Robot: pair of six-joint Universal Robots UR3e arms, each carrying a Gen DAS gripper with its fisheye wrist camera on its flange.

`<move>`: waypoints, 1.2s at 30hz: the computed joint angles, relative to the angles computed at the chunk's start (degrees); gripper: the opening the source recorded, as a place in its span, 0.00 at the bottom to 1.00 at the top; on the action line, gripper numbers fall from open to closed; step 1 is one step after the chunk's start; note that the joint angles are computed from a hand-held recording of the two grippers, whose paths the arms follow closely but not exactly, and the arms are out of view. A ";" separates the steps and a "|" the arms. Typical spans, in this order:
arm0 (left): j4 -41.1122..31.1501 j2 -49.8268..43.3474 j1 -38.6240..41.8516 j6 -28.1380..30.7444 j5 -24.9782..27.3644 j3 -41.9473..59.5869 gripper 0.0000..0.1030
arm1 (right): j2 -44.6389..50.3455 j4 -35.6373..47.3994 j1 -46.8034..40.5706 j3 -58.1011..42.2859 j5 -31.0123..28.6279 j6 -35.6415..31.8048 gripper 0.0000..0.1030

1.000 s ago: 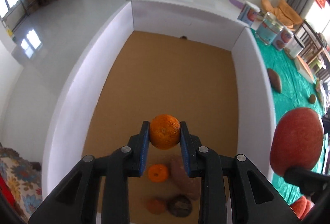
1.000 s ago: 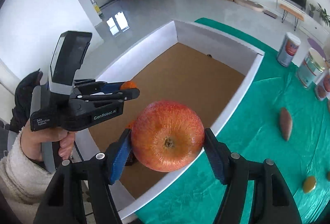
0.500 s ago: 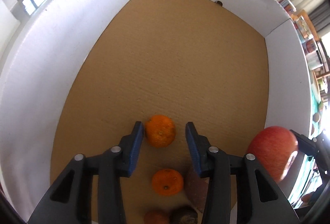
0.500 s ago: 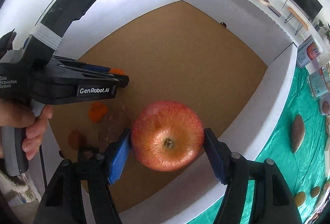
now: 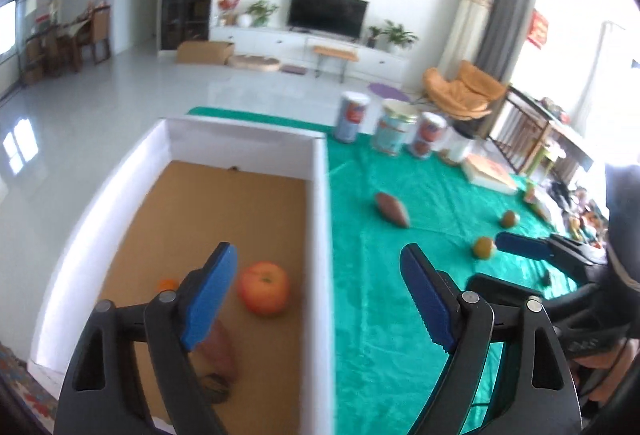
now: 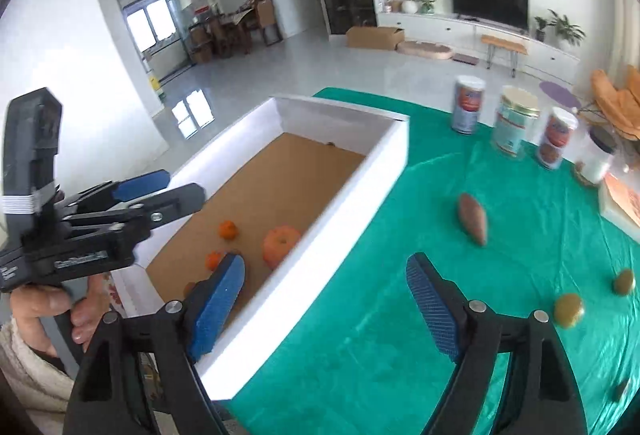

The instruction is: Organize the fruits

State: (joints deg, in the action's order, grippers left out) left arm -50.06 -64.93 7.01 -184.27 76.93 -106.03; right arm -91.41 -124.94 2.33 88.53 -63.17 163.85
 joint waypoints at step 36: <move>16.04 -67.78 -42.76 -11.19 24.64 38.03 0.93 | -11.06 -34.19 -51.99 50.53 -7.85 -5.14 0.88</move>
State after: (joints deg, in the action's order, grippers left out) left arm -34.01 -132.71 -35.75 -195.46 101.57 -68.01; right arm -102.47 -159.13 -49.65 139.06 -71.02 158.71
